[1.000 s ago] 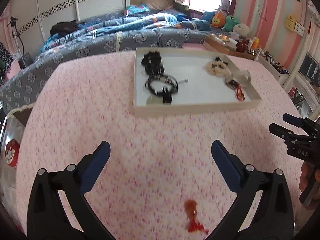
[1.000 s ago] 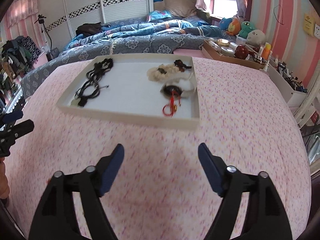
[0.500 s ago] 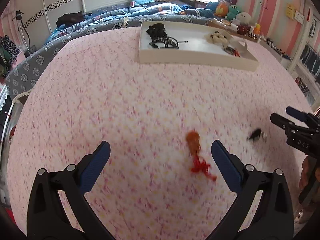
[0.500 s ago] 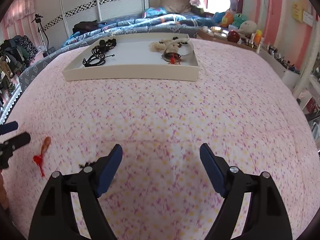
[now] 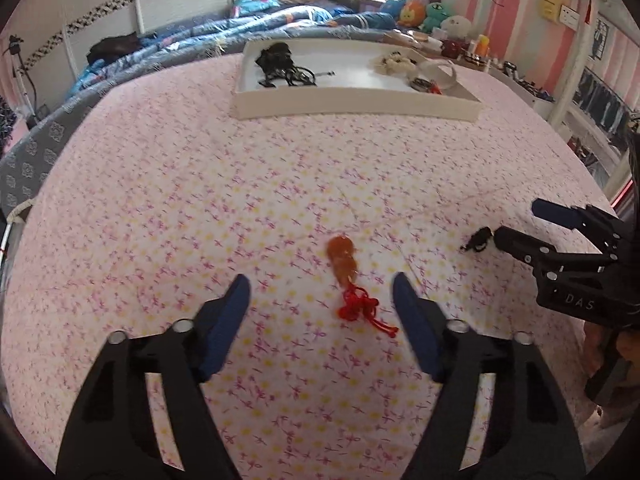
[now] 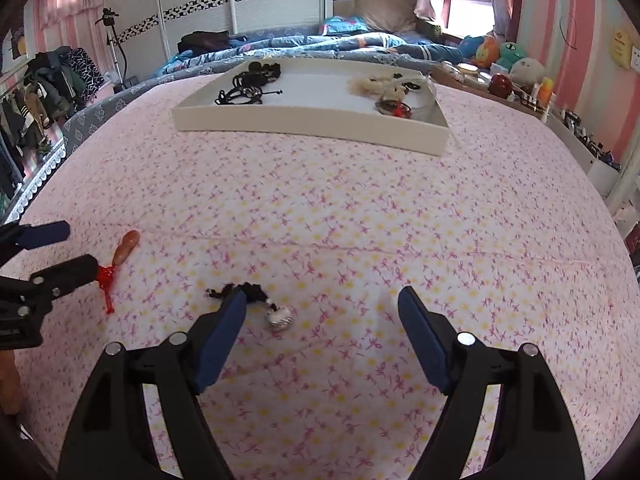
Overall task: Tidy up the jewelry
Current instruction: 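Move left tool to orange bead charm while right tool moves to black keychain, then close left tool on orange bead charm while right tool closes on black keychain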
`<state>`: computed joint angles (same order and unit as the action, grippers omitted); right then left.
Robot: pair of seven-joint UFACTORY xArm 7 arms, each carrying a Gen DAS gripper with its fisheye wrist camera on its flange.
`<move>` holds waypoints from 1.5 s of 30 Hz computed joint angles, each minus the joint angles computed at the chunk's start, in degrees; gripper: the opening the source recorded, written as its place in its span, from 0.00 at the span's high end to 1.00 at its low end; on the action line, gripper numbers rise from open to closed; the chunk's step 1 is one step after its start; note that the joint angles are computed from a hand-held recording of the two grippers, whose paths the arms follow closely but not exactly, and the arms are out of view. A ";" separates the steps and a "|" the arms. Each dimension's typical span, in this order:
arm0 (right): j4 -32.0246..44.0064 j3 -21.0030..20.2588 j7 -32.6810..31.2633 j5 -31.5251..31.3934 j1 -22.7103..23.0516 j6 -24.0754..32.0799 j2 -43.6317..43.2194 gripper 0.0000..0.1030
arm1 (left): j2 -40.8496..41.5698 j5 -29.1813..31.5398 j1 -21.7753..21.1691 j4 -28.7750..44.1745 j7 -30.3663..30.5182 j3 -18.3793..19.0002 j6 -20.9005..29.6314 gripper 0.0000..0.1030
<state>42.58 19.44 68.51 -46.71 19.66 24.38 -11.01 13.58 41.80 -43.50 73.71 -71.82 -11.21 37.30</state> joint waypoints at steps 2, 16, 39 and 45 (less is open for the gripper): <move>-0.03 -0.36 -1.13 0.90 0.33 -1.24 0.13 0.29 | 0.70 -0.89 0.14 0.46 1.00 -0.18 -0.34 0.39; 1.49 -1.52 -11.19 8.46 2.30 -4.74 3.10 0.52 | 3.61 -4.90 -1.09 2.87 6.23 0.88 -1.59 0.66; 2.05 -1.79 -9.77 5.19 2.71 -3.70 3.73 0.86 | 3.39 -4.29 -1.29 2.65 5.41 1.53 -1.16 0.87; 1.51 -1.99 -9.49 5.62 2.32 -4.60 3.46 0.88 | 3.11 -4.32 -1.04 2.29 4.98 1.43 -1.41 0.89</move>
<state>44.09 17.45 59.02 -41.09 21.98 19.78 -7.55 16.69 37.48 -44.54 76.00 -66.84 -9.79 35.89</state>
